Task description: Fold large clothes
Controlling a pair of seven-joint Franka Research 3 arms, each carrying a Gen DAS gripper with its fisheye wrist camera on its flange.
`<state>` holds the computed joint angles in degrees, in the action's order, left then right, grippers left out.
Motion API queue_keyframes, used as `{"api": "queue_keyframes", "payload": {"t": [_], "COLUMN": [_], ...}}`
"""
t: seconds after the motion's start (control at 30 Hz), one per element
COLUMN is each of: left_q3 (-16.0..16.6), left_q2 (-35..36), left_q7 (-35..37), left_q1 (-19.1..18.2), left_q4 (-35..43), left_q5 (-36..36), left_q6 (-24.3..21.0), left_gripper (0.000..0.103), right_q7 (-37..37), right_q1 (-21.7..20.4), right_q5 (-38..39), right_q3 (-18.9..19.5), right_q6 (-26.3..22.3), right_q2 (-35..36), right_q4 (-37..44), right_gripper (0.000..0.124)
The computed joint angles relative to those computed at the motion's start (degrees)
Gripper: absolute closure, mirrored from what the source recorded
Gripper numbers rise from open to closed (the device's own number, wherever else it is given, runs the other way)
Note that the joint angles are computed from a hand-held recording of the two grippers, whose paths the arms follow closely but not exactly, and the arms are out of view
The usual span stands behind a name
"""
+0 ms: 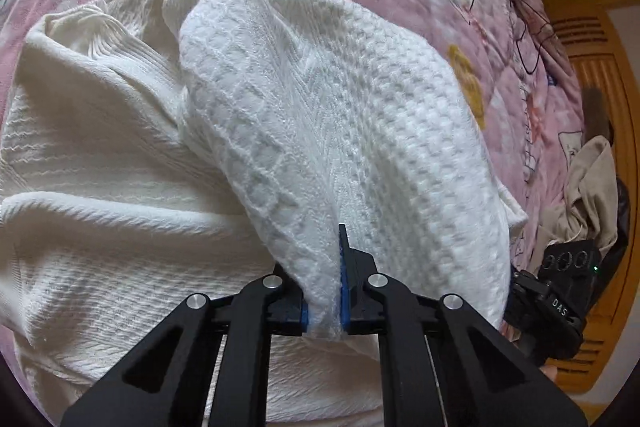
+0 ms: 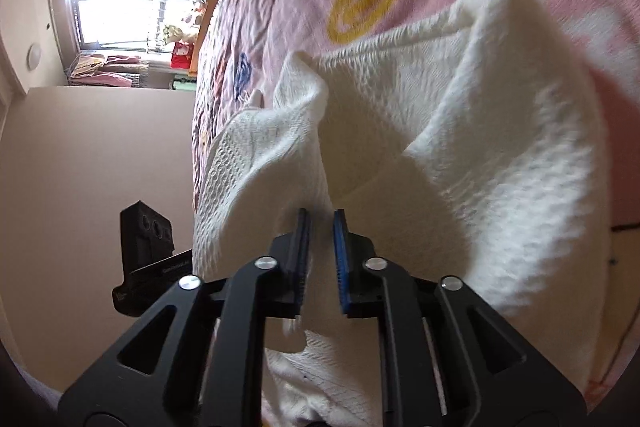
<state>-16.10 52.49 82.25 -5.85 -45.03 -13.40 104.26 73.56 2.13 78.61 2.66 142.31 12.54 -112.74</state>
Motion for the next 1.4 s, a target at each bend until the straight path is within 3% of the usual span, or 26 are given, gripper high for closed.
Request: {"api": "queue_keyframes", "payload": {"t": [0.1,0.13,0.23,0.3,0.33,0.43,0.5,0.53,0.63,0.73,0.83,1.0,1.1,1.2,1.23,1.3,1.33,1.4], "left_q3": [-0.1,0.3,0.1,0.1,0.1,0.3,0.7,0.8,1.7,2.5,0.9,-0.3,-0.1,0.4,0.7,0.9,0.7,0.6], "left_q2": [-2.4,-3.7,-5.5,-6.9,-7.8,-7.8,-6.8,-6.6,-5.9,-5.2,-6.3,-7.0,-11.8,-15.7,-16.7,-18.2,-18.3,-17.2], "left_q7": [1.0,0.9,0.4,0.4,0.6,1.4,0.6,0.4,-0.3,-0.7,2.2,2.7,5.4,7.8,8.1,9.3,9.2,7.9], "left_q1": [0.5,0.8,2.0,3.0,3.4,4.1,4.6,4.8,5.3,5.3,7.9,10.7,10.6,9.4,8.6,8.3,8.0,6.8], "left_q4": [-3.7,-5.5,-8.1,-9.9,-10.9,-10.4,-9.0,-9.0,-8.6,-9.8,-14.6,-16.6,-20.5,-22.4,-22.7,-23.1,-22.3,-19.0], "left_q5": [-0.1,0.0,-1.0,-1.7,-1.8,-1.9,-2.0,-1.9,-0.7,1.1,-1.3,-6.2,-5.7,-4.2,-3.5,-3.5,-3.9,-4.3], "left_q6": [2.3,3.0,4.7,6.1,6.8,6.7,5.6,5.7,6.2,4.3,5.4,5.1,5.3,5.5,6.3,7.4,7.6,7.6], "left_gripper": [0.096,0.097,0.098,0.099,0.099,0.099,0.099,0.099,0.098,0.098,0.09,0.084,0.079,0.078,0.078,0.078,0.078,0.078], "right_q7": [1.2,-0.2,-4.6,-6.1,-3.5,7.9,7.1,6.1,11.5,21.2,28.3,26.2,27.2,18.7,13.6,10.5,11.7,24.8], "right_q1": [-0.3,-0.6,-0.7,-0.3,0.3,3.6,3.1,3.3,6.2,8.8,9.3,7.5,7.5,8.0,8.1,9.0,9.2,12.7], "right_q5": [-1.3,1.3,9.0,13.7,11.5,-6.6,-5.4,-3.9,-13.4,-25.9,-33.6,-29.7,-27.6,-21.3,-17.0,-14.8,-17.3,-32.6], "right_q3": [0.2,0.6,1.3,1.1,0.9,-0.5,1.6,2.3,1.9,0.5,-0.2,1.8,1.7,2.8,3.3,3.4,4.0,1.9], "right_q6": [-2.0,-2.0,0.2,0.0,-0.5,-1.4,0.3,1.9,7.6,11.4,11.7,10.3,11.5,16.2,16.2,16.4,17.5,19.6], "right_q2": [2.0,1.8,-0.6,-1.7,-1.5,2.0,3.5,4.2,3.9,1.9,0.0,-1.4,-3.8,-6.7,-6.9,-7.1,-7.0,-6.8], "right_q4": [2.4,2.3,0.1,-1.1,-0.8,3.4,4.3,4.6,4.6,1.7,-1.5,-3.4,-4.8,-5.7,-4.8,-3.5,-2.7,-1.9], "right_gripper": [0.095,0.094,0.062,0.06,0.06,0.06,0.066,0.093,0.119,0.119,0.12,0.118,0.115,0.114,0.114,0.114,0.114,0.114]}}
